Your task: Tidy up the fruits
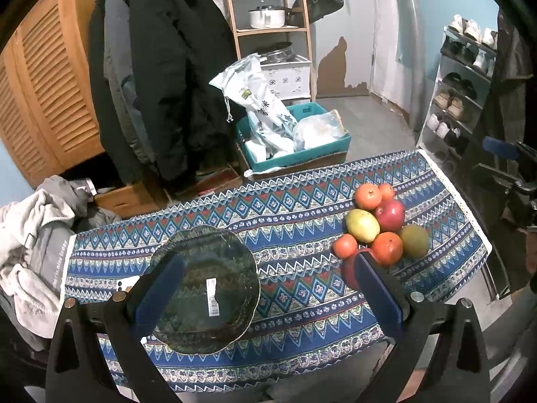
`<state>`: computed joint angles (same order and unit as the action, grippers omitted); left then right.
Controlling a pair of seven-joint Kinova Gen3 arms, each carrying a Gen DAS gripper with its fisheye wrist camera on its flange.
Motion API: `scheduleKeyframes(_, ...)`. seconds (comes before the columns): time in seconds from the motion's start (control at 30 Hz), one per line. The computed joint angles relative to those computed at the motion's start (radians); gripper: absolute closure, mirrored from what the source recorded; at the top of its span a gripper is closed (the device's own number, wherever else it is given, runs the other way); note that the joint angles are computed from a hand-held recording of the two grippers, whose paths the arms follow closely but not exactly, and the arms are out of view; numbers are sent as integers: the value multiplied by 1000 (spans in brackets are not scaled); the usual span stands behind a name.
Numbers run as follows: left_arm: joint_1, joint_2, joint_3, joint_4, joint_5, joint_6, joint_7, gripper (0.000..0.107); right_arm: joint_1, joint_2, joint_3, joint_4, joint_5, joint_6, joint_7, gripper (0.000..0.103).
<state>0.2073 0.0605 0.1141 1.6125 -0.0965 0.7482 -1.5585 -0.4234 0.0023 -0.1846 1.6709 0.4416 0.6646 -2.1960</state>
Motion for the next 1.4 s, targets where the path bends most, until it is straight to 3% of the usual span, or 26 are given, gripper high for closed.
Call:
scheduleKeyframes(0.47, 27, 53, 13, -65, 27, 64, -27, 5, 21, 0, 15, -16, -40, 22, 74, 2)
scheduleKeyframes(0.6, 45, 80, 18, -101, 19, 84, -49, 5, 44, 15, 32, -39, -100, 42, 144, 2)
scheduleKeyframes(0.77, 59, 146, 29, -170, 49, 138, -101, 5, 73, 67, 55, -84, -194, 115, 269, 2)
scheduleKeyframes(1.03, 122, 284, 33, -269, 52, 212, -136, 5, 111, 160, 89, -105, -289, 187, 361, 2)
scheduleKeyframes(1.27, 149, 371, 24, -294, 66, 221, -156, 5, 111, 236, 104, -100, -294, 237, 418, 2)
scheduleKeyframes(1.4, 132, 431, 30, -329, 112, 272, -164, 5, 115, 284, 108, -92, -305, 252, 453, 2)
